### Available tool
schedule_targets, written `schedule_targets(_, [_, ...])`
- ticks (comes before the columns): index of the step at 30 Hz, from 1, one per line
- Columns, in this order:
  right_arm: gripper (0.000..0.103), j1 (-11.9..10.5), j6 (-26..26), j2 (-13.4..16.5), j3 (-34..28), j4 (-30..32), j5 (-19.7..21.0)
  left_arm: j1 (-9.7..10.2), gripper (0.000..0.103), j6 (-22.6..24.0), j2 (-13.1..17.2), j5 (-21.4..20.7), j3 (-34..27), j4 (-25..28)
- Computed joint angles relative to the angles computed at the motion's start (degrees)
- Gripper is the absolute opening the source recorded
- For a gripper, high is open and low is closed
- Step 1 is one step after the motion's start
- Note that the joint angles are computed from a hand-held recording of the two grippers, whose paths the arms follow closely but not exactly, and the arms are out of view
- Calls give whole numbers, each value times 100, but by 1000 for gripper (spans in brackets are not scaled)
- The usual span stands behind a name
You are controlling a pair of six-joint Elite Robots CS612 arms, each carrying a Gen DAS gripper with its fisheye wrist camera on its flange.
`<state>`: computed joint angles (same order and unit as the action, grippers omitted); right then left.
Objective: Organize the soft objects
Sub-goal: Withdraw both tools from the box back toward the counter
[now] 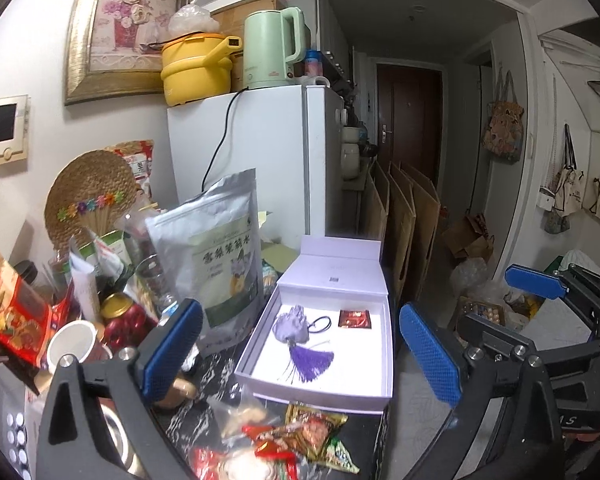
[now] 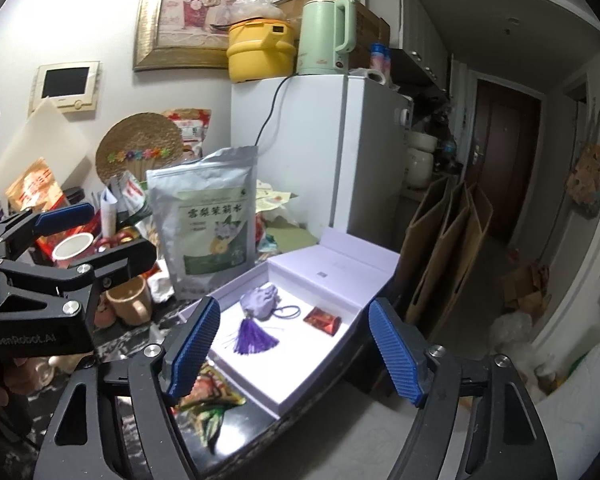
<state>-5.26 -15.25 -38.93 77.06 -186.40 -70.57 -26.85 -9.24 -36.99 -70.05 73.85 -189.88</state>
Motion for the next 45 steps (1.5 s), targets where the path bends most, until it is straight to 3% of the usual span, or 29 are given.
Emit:
schedule_targets(5, [82,10,-5,-56,225,-121,7,-86,101,197,-64,257,353,-469])
schedule_targets(9, [83,26,-44,-64,369,-211,75,-92,101,115,-147,175,541,-392])
schedule_targets(22, [83,83,-169,-53,677,-246,289,-50,101,-537,-176,302,875,-47])
schedule_targets(29, [83,123,-243,28,699,-152,306,20,101,-853,-125,169,910,229])
schedule_targets(45, [83,154,-371,367,424,681,402,198,101,-1268,176,-285,666,895])
